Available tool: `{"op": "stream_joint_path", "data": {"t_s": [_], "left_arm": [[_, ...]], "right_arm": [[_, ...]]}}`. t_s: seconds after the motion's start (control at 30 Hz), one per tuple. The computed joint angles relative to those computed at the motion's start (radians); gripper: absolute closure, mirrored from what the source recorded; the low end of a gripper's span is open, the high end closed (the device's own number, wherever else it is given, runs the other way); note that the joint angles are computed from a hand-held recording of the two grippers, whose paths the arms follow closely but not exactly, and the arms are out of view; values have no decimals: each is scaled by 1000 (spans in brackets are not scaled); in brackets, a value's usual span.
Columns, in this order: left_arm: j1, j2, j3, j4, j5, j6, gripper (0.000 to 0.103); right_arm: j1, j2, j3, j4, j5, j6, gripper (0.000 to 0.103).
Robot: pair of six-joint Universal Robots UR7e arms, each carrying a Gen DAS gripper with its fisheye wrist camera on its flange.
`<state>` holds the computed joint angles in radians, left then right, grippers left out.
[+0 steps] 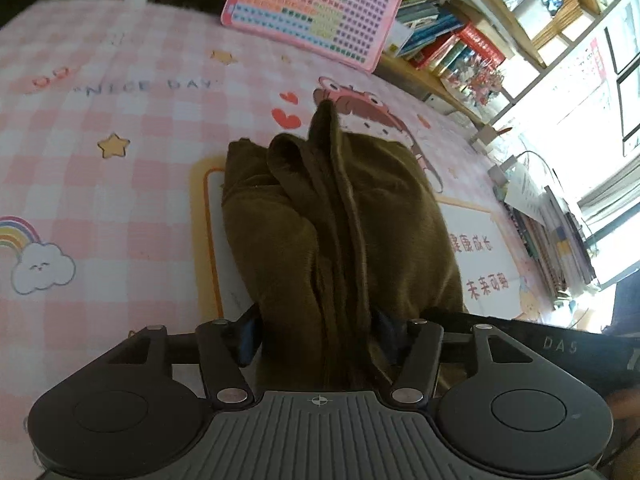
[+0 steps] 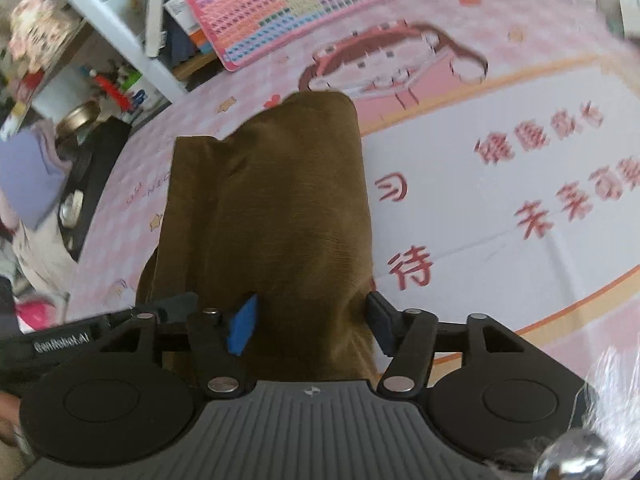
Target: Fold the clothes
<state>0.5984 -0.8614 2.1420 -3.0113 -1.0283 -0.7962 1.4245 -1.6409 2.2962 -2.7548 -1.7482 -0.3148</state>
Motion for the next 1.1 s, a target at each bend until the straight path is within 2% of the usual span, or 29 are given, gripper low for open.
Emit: {"op": "stream_joint_path", "data": {"t_s": [0.1,0.13,0.17,0.23,0.3,0.37,0.43,0.5,0.63,0.7,0.83,0.97,1.0,1.03,1.1], "left_arm": [[10,11,2,-29,-9,-27,46],[6,13,2,-28,-4,-27,47],[2,14,2,-24,3,-24,53],[-10,15,-1,-12,19,-13,61],[-34,15,-12,26,51,10,67],[-54,15,-22,67,76,31,68],[-58,11,-21,88,76,38,67],[-43,-2,-4,62,46,21,64],[-22,-27,17,35,2,4,54],[-12,-35,26,9,-12,1,44],[17,-23,22,-26,-54,-16,43],[29,-2,16,-57,-70,-24,46],[27,1,14,-57,-66,-26,48],[26,4,11,-55,-62,-28,49],[19,4,3,-24,-45,-31,60]], "right_arm": [[-13,11,-10,15,23,20,44],[-13,10,-10,16,28,11,49],[-8,8,-5,8,30,-2,60],[7,5,7,-15,24,-36,71],[71,13,42,-106,-48,-150,76],[127,20,76,-190,-107,-273,76],[136,11,87,-190,-119,-315,76],[113,-5,72,-128,-101,-276,75],[34,-41,11,43,-41,-89,51],[-5,-56,-6,90,3,-33,44],[-63,-54,-34,168,79,53,37],[-48,-29,-33,149,87,41,37],[-38,-19,-35,146,79,31,40],[-29,-12,-35,142,72,20,50],[-15,-5,-27,123,62,-7,61]]}}
